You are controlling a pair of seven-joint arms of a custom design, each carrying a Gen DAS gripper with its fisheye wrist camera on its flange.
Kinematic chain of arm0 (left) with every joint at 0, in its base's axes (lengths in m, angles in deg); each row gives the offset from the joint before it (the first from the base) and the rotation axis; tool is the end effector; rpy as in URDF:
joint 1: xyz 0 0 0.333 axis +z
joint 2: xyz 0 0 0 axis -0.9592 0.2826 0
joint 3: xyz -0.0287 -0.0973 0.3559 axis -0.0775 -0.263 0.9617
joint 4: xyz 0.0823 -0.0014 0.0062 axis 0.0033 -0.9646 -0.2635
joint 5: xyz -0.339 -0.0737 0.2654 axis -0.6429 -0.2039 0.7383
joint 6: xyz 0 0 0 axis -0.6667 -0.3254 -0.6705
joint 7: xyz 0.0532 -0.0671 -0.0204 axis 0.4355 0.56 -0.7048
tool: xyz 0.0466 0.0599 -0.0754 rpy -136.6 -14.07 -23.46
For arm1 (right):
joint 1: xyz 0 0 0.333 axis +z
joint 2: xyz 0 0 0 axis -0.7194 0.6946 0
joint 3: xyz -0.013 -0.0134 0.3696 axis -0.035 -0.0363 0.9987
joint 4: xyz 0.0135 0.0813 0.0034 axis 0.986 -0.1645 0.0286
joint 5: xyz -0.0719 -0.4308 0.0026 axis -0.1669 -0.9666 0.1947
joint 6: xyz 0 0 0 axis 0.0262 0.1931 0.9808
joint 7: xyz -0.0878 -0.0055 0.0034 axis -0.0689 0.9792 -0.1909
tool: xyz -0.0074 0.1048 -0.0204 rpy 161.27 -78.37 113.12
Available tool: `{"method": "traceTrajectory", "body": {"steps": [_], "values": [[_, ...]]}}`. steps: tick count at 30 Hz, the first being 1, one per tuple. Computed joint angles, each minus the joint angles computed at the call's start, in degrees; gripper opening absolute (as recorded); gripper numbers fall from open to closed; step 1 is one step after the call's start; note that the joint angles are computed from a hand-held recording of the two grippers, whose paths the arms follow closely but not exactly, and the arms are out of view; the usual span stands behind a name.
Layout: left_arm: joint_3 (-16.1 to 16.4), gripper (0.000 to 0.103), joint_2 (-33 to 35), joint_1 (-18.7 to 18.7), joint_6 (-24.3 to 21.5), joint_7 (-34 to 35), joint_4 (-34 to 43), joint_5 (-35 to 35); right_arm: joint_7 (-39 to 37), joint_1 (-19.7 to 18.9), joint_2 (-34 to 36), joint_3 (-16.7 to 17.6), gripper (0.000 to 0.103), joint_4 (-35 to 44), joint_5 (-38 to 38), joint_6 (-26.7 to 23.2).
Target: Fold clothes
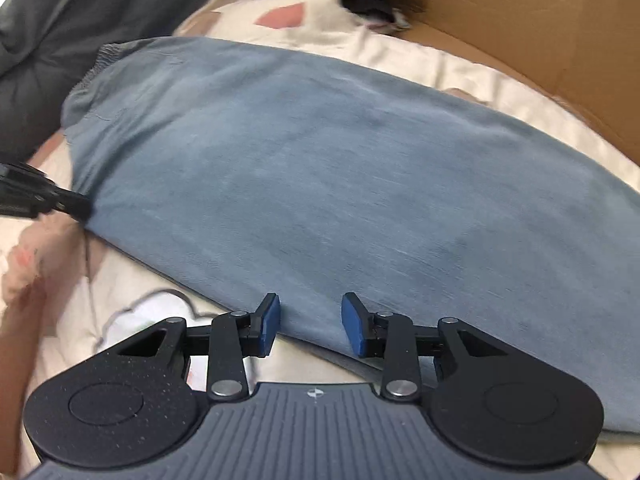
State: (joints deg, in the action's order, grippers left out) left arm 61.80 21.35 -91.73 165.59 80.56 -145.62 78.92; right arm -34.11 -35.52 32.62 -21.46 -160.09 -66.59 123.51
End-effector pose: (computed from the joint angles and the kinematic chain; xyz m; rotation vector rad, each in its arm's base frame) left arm 0.5763 -0.3332 0.5277 -2.0966 1.8599 -0.6199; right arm 0.7502 0.2890 0.4650 -2.3810 0.9261 -0.1022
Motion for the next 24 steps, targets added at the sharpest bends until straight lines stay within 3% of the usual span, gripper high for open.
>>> {"method": "traceTrajectory", "body": {"steps": [2, 5, 6, 10, 16, 24], "values": [[0.2, 0.009, -1.2, -0.1, 0.7, -2.7, -0.8, 1.7, 0.9, -0.1, -0.4, -0.7, 0.035, -0.6, -0.3, 0.5], [0.1, 0.035, -2.7, -0.1, 0.2, -8.2, -1.5, 6.0, 3.0, -0.1, -0.7, -1.6, 0.031, -1.1, -1.3, 1.4], [0.0, 0.037, -3.1, 0.1, 0.0, -9.7, -1.8, 7.0, 3.8, -0.1, -0.8, -1.9, 0.031, -1.1, -1.7, 1.6], [-0.5, 0.040, -4.0, 0.9, -1.9, -13.3, -2.2, 8.2, 9.2, -0.2, -1.0, -3.5, 0.031, -1.1, -3.7, 2.8], [-0.8, 0.047, -4.0, 1.9, -0.3, -15.8, -3.1, 7.5, 13.1, -2.8, -2.3, -3.4, 0.032, -2.7, -2.5, 5.9], [-0.9, 0.048, -2.9, 1.7, 1.0, -14.2, -3.2, 4.3, 19.3, -4.8, -4.8, -5.2, 0.032, -6.1, -4.0, 10.9]]}}
